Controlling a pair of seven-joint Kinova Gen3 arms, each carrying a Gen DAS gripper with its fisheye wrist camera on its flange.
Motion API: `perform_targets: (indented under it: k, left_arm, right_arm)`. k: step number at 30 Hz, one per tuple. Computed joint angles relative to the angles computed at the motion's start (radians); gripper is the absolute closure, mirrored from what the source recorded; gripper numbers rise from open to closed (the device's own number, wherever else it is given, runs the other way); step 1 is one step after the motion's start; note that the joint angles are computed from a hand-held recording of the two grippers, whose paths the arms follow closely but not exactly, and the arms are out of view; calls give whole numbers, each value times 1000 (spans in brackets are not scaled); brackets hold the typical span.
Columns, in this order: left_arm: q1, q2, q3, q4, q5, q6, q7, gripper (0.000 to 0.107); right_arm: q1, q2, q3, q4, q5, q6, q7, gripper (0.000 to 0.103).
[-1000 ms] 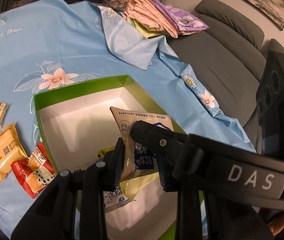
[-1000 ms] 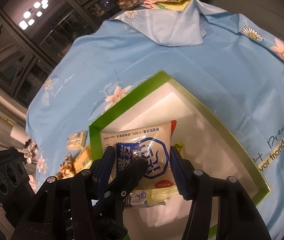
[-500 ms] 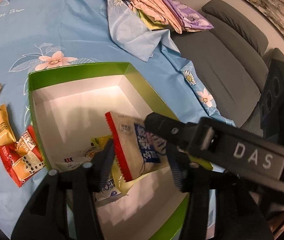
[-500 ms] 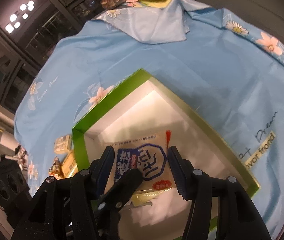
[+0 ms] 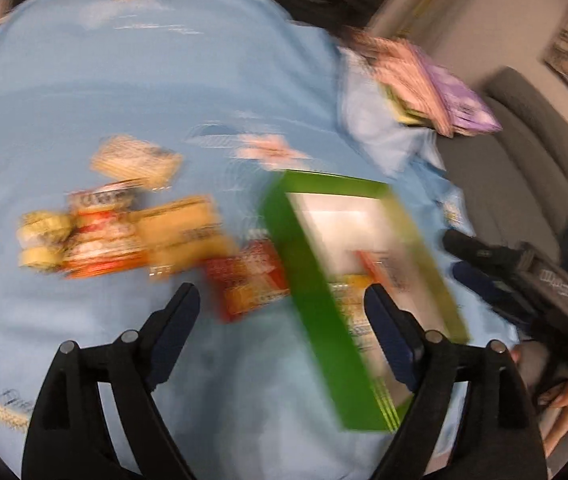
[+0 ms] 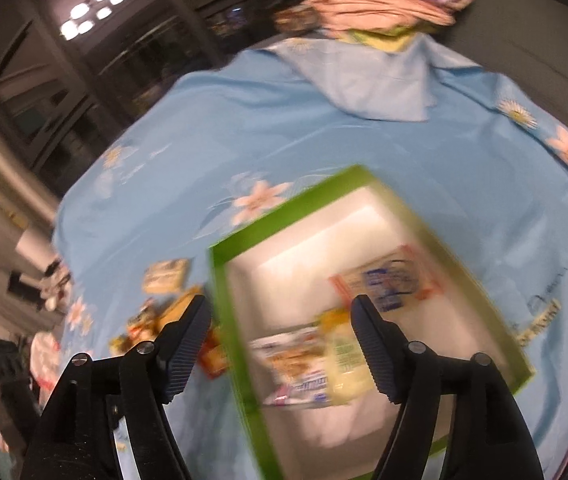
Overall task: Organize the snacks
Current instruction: 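Open the right gripper to drop the packet and withdraw, then grasp the red snack packet with the right gripper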
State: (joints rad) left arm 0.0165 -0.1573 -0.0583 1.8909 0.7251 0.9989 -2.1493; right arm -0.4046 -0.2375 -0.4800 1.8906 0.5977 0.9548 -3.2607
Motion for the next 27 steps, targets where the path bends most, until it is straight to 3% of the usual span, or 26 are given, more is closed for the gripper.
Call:
perform_targets:
  k: [4, 9, 12, 18, 27]
  left_arm:
    - [-66, -31, -71, 18, -67, 23, 1, 21]
    - [-138, -18, -143, 65, -77, 38, -48, 21]
    - [-188, 20, -134, 59, -98, 52, -6, 21]
    - [-231, 39, -113, 55, -103, 54, 4, 21]
    - [-256, 53, -104, 41, -115, 59, 27, 21]
  right_arm:
    - [-49, 79, 9, -63, -3, -33, 93, 28]
    - [-151, 251, 20, -194, 24, 43, 165, 28]
    - [-214, 368, 40, -294, 31, 127, 218, 28]
    - [-308, 556, 117, -455, 31, 299, 320, 40]
    - [-439, 708, 258, -579, 48, 471, 391, 53]
